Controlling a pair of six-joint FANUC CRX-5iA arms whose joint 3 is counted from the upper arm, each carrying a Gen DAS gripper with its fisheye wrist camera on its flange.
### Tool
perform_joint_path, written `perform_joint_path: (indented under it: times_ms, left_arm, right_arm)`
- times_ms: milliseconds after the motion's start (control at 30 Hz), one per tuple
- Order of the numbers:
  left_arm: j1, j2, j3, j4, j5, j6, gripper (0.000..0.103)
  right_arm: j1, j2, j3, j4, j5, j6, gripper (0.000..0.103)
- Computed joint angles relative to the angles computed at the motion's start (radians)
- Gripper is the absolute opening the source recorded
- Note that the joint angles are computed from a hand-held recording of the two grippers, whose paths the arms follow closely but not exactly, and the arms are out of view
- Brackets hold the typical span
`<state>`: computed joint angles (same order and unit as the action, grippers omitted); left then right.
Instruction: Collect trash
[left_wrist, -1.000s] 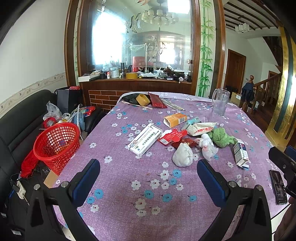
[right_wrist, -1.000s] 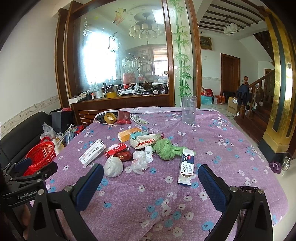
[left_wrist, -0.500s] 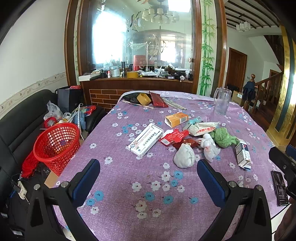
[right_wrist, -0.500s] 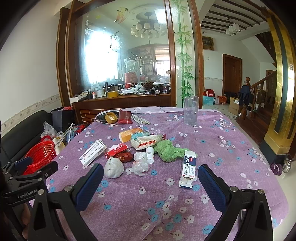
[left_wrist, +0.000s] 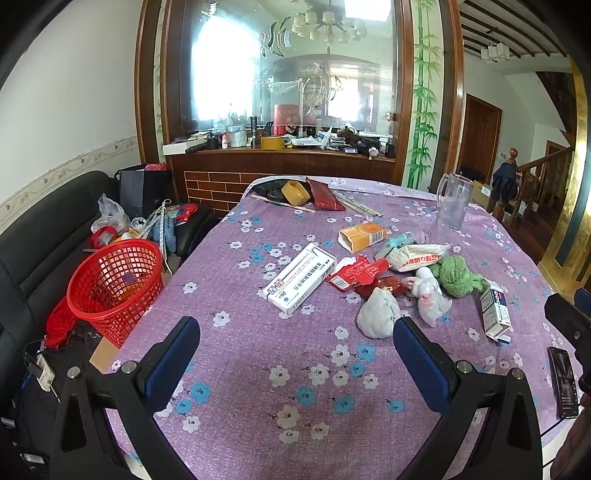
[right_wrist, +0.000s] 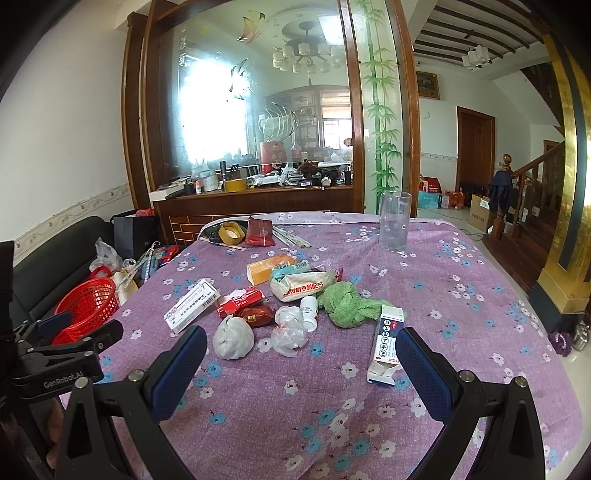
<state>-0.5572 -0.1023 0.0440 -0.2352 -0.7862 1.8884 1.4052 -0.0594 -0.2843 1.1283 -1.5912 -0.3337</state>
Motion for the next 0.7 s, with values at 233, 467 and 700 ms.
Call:
perform_joint_path:
  times_ms: [233,467,700]
  left_arm:
    - [0.002,-0.012,-0.004,-0.008,-0.006,0.005,0.103]
    - [0.019,-0.023,-0.023,0.021,0.016,-0.021,0.103]
    - [0.020,0.008,-0.002,0.019,0.007,-0.015,0.103]
  right_arm:
    - [-0.002,0.003,0.004,0.002,0.005,0.000,0.103]
    - [-0.002,0.008,0.008,-0.002,0.008,0.000,0.103]
    - [-0.011,0.009,0.006,-0.010,0.015,-0.002,0.103]
